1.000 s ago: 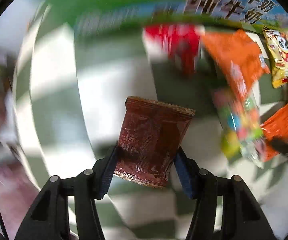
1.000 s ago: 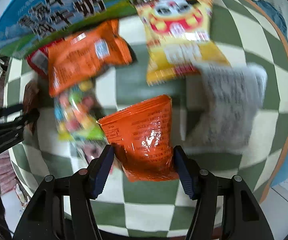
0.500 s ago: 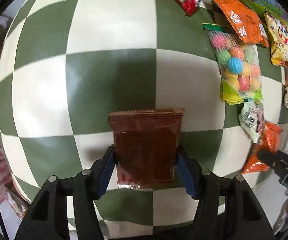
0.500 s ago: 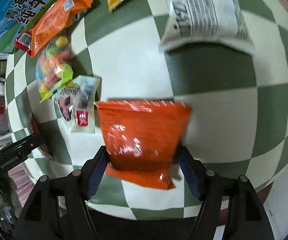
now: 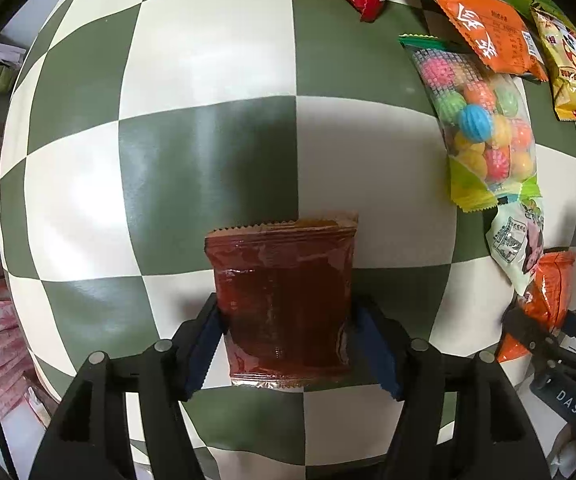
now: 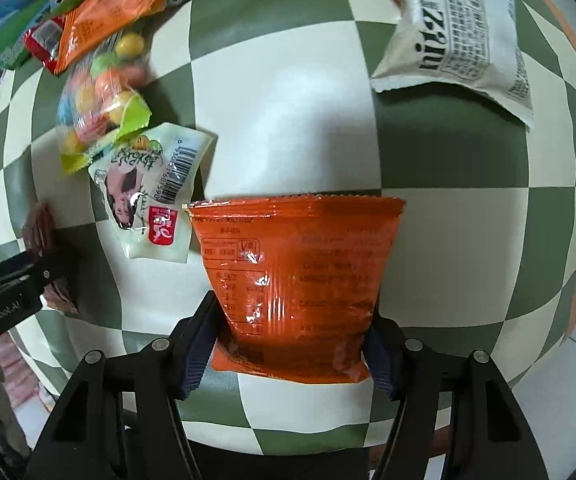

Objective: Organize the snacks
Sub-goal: 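Grasp the dark red packet with the left tool while the right grasps an orange bag, then carry the dark red packet and orange bag into the box and release both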

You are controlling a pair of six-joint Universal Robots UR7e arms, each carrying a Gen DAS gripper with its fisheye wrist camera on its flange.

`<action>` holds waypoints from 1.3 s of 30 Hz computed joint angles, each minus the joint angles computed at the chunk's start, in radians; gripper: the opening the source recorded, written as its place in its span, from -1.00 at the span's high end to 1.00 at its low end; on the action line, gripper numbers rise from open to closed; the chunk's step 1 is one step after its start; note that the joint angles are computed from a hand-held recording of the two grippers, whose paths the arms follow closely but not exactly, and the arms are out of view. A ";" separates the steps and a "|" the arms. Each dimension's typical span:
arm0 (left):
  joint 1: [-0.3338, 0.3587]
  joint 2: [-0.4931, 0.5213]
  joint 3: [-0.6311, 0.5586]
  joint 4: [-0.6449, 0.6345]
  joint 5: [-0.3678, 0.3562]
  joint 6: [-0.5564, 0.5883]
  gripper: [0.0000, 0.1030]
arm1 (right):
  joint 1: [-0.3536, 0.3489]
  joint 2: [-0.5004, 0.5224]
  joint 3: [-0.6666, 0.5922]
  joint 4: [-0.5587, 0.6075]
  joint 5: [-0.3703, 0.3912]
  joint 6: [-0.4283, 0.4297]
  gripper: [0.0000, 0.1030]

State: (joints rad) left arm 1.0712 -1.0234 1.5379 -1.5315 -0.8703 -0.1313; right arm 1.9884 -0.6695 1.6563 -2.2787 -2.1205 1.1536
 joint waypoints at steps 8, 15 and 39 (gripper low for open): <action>0.004 -0.038 0.019 -0.037 0.010 0.043 -0.06 | -0.009 -0.024 0.033 -0.034 -0.008 -0.012 -0.21; -0.011 -0.083 0.011 0.031 -0.045 0.028 -0.01 | -0.002 -0.092 0.121 -0.091 -0.001 -0.031 -0.08; -0.069 -0.079 -0.121 0.094 -0.241 0.054 -0.01 | 0.048 -0.153 0.075 -0.118 -0.004 -0.131 -0.05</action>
State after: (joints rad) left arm 1.0021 -1.1020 1.4166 -1.4373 -1.1114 -0.0774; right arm 2.0364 -0.8227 1.7316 -2.3971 -2.1249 1.0227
